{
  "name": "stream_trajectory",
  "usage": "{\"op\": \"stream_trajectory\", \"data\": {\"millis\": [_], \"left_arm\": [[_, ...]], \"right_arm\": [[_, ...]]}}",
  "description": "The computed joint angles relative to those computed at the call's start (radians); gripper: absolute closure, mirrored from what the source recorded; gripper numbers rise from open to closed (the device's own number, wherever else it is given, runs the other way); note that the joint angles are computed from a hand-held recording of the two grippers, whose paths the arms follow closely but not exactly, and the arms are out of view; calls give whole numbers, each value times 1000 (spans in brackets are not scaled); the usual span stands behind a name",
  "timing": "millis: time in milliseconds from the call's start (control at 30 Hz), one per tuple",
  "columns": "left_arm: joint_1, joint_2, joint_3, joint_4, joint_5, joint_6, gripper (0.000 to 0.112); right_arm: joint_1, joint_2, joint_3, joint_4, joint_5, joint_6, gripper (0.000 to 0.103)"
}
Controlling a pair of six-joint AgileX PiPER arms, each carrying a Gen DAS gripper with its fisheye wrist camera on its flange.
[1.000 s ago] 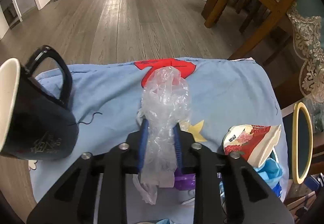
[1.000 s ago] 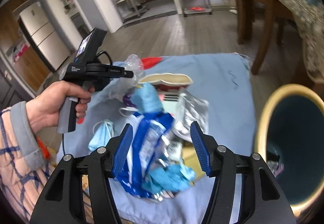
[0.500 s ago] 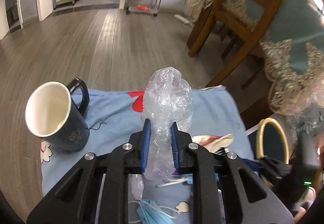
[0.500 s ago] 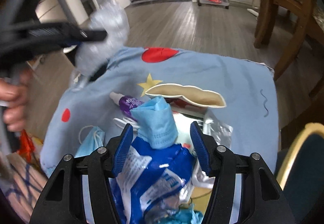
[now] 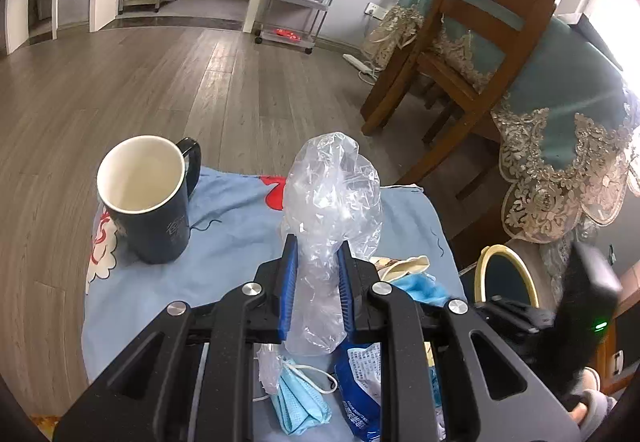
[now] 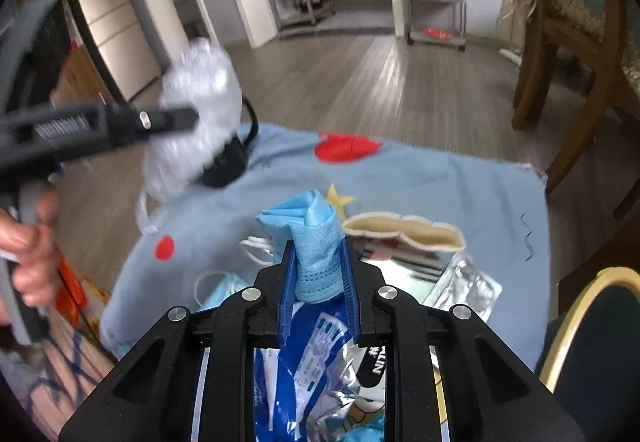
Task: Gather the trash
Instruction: 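Grasp the clear plastic bag with the left tool while the right tool grasps a blue face mask, then carry the clear bag over the bin and open the left tool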
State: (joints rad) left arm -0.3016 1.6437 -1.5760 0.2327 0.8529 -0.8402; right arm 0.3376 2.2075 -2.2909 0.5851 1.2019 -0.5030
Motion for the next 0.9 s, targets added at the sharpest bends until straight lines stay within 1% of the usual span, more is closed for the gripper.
{"op": "stream_trajectory", "data": {"millis": [100, 267, 500, 600, 700, 900], "left_arm": [[-16, -7, 6, 24, 3, -23, 94], [-40, -28, 36, 41, -10, -38, 94], [-98, -35, 43, 80, -14, -68, 94], [-127, -36, 32, 104, -2, -94, 94], [-156, -25, -1, 122, 17, -113, 94], [-234, 41, -123, 141, 68, -109, 94]], "right_arm": [[-24, -43, 37, 20, -34, -5, 80], [-92, -96, 88, 61, -37, -13, 80], [-238, -243, 310, 147, -74, -91, 80], [-292, -281, 369, 176, -80, -109, 80], [-331, -303, 406, 190, -89, -131, 80], [-397, -333, 464, 210, -106, -176, 80]]}}
